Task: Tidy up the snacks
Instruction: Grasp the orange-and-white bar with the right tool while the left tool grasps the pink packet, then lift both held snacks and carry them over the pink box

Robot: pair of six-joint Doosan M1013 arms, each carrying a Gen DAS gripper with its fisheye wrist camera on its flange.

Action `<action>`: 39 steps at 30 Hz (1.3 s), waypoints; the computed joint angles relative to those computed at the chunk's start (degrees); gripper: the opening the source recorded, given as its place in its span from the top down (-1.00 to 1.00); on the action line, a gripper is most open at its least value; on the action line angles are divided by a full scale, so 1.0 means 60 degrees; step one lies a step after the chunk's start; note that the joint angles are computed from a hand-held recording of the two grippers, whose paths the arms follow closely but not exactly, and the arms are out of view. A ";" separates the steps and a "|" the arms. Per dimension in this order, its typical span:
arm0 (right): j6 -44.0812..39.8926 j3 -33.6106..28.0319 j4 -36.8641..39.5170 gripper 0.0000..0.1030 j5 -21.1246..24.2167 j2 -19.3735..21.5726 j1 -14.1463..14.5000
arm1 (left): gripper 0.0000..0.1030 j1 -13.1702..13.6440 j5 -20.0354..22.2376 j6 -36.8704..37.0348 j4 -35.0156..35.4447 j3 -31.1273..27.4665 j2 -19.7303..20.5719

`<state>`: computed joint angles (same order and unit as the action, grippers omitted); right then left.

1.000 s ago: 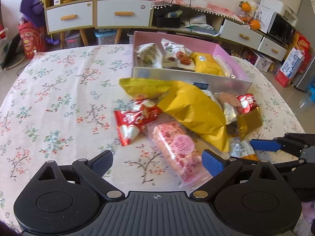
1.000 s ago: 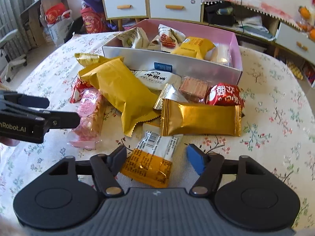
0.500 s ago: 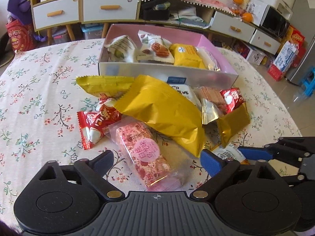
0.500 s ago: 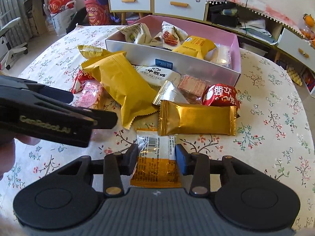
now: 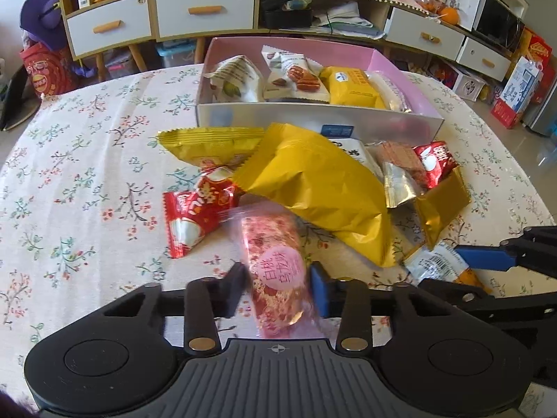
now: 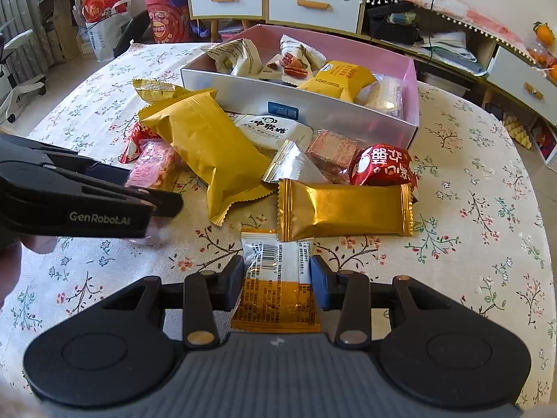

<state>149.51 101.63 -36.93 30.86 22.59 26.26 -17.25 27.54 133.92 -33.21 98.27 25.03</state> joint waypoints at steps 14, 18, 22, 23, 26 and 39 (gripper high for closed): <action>-0.0071 0.0014 0.0206 0.29 -0.0210 -0.0156 -0.0041 | 0.43 0.0376 0.0452 0.0203 -0.0248 -0.0021 -0.0086; -0.0167 0.0009 0.0360 0.29 -0.0269 -0.0211 -0.0050 | 0.43 0.0502 0.0635 0.0275 -0.0324 -0.0009 -0.0146; -0.0266 0.0017 0.0575 0.29 -0.0348 -0.0286 -0.0072 | 0.43 0.0645 0.0820 0.0559 -0.0592 0.0035 -0.0239; -0.0292 0.0020 0.0649 0.29 -0.0379 -0.0305 -0.0084 | 0.43 0.0682 0.0860 0.0654 -0.0685 0.0053 -0.0270; -0.0269 0.0040 0.0763 0.29 -0.0476 -0.0364 -0.0108 | 0.43 0.0776 0.1012 0.0848 -0.0900 0.0074 -0.0342; 0.0840 0.0088 0.0219 0.29 -0.0892 -0.0617 -0.0287 | 0.43 0.0941 0.1622 0.1878 -0.2159 0.0044 -0.0586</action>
